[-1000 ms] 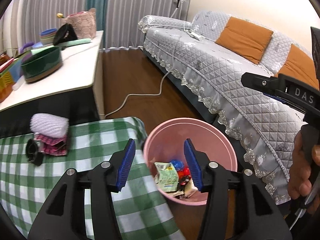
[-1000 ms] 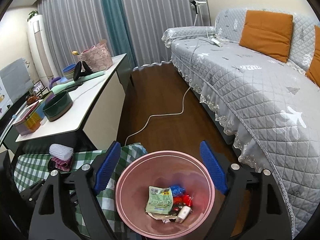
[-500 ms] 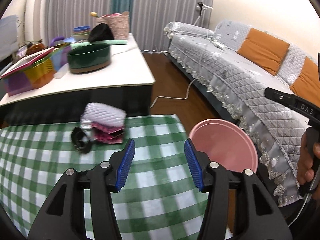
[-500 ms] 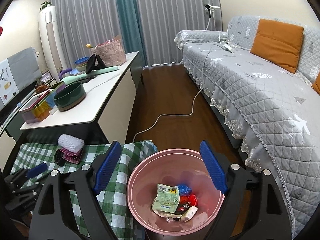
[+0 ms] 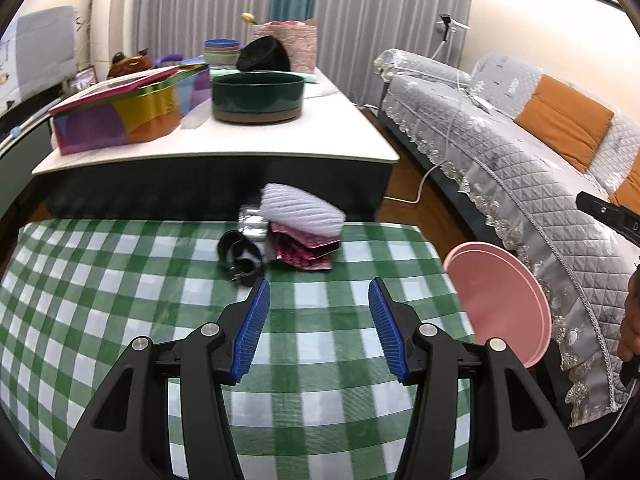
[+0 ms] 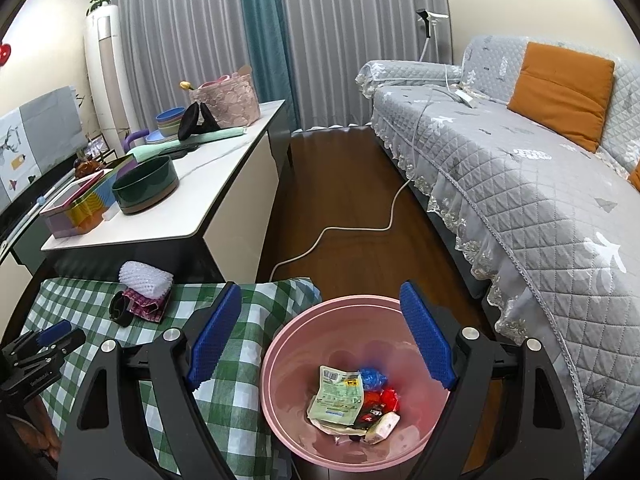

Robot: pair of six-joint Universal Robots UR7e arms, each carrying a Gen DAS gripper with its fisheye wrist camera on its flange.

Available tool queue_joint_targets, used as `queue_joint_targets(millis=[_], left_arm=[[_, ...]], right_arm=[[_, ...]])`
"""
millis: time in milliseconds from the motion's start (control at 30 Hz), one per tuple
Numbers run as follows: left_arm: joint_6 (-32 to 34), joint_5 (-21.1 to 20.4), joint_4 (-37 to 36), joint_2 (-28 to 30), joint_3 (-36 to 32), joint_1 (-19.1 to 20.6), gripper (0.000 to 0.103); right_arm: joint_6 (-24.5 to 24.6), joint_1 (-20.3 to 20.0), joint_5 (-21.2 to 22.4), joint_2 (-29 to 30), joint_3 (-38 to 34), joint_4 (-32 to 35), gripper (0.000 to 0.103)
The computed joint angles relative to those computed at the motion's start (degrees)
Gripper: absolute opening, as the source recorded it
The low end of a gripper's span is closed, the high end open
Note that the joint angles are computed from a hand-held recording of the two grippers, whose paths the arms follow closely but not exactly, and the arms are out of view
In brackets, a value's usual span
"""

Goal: Collect trash
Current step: 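Move both open tools back over the table toward the white mesh sleeve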

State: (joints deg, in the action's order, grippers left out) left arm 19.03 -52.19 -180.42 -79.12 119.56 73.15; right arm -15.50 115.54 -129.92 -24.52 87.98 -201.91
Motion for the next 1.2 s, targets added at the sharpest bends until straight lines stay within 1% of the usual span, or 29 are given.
queue_joint_targets(millis=[100, 200, 300, 367, 433, 467, 700, 833, 933, 1133, 1200], left_arm=[[0.1, -0.1, -1.1, 0.1, 0.0, 1.0, 0.051], [0.2, -0.2, -2.1, 0.1, 0.0, 2.3, 0.051], [-0.1, -0.4, -2.5, 0.1, -0.4, 3.8, 0.051], [-0.9, -0.8, -2.4, 0.2, -0.9, 5.2, 0.051], [-1.6, -1.1, -2.5, 0.5, -1.7, 6.3, 0.051], [-1.9, -1.3, -2.5, 0.6, -2.1, 6.8, 0.051], [-2.9, -3.8, -2.6, 2.9, -5.1, 9.4, 0.051], [-1.8, -5.4, -3.6, 5.1, -6.9, 10.2, 0.051], [-2.1, -6.7, -3.6, 6.4, -8.5, 10.7, 0.051], [-3.8, -8.6, -3.1, 8.5, -11.2, 11.9, 0.050], [-4.7, -9.1, -2.6, 8.8, -11.8, 12.3, 0.049]], right_arm=[[-0.5, 0.1, 0.4, 0.7, -0.7, -0.2, 0.080], [-0.3, 0.0, 0.6, 1.4, -1.7, 0.2, 0.074], [1.1, -0.4, 1.7, 1.9, -2.4, 1.7, 0.064], [2.1, -0.6, 3.0, 2.3, -3.1, 3.1, 0.055], [2.5, -0.7, 4.0, 2.7, -3.8, 4.0, 0.048], [2.7, -0.7, 4.8, 3.1, -4.4, 4.7, 0.046], [1.4, 0.0, 7.7, 6.4, -8.4, 6.7, 0.046], [0.7, 0.1, 9.2, 8.2, -10.6, 8.0, 0.046], [0.3, 0.1, 10.6, 9.6, -12.4, 9.1, 0.044], [0.5, 0.1, 13.7, 13.0, -17.5, 12.1, 0.043], [0.7, 0.1, 14.7, 14.6, -20.0, 14.1, 0.043]])
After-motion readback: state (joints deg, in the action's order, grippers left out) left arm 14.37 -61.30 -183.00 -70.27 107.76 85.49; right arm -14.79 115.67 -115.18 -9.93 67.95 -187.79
